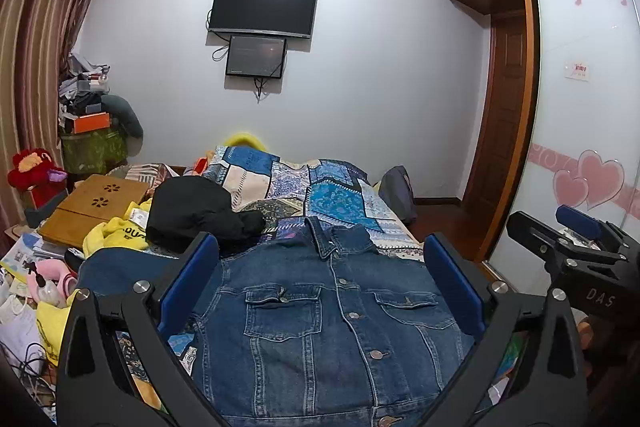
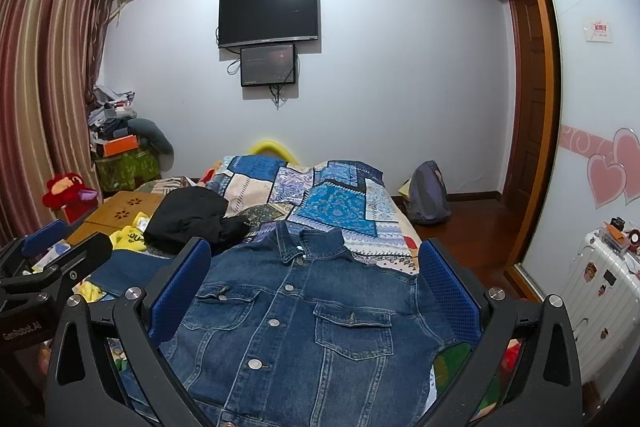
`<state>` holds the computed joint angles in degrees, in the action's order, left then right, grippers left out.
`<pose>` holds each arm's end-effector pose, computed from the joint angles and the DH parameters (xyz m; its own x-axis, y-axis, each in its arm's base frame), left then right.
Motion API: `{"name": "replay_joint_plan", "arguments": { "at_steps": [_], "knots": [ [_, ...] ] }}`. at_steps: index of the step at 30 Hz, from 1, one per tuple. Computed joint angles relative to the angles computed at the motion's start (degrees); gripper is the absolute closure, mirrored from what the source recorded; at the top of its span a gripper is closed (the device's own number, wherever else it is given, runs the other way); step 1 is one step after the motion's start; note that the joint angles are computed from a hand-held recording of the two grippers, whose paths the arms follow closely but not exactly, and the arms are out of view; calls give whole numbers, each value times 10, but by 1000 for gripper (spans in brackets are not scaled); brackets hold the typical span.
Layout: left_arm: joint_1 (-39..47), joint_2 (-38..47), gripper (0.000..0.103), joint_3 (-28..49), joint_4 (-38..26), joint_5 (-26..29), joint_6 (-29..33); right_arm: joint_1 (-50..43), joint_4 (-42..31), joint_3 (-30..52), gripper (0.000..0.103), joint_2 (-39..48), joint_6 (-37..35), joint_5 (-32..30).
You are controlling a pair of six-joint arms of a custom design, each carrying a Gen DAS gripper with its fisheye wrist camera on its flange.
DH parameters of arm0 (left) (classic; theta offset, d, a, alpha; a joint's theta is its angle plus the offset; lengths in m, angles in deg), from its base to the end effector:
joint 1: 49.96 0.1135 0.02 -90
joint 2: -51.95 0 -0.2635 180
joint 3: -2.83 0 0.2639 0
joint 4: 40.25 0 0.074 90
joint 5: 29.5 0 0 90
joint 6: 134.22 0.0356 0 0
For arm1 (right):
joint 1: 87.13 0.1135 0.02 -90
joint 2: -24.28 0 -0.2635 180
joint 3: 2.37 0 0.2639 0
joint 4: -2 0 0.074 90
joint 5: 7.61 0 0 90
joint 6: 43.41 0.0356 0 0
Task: Fold large clothes
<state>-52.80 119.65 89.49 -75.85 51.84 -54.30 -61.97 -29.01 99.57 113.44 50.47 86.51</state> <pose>0.2741 -0.0082 0.4118 -0.2649 -0.1601 -0.9509 -0.1437 0.9817 -0.1252 0.3428 0.1582 0.4011 -0.3070 -0.0696 -0.9492 -0.3423 0.9387 0.0418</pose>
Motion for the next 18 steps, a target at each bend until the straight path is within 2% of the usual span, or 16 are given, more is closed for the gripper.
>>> {"name": "replay_joint_plan", "arguments": {
  "at_steps": [18],
  "knots": [
    [2, 3, 0, -2, 1, 0, -3, -3, 1, -1, 0, 1, -1, -1]
  ]
}}
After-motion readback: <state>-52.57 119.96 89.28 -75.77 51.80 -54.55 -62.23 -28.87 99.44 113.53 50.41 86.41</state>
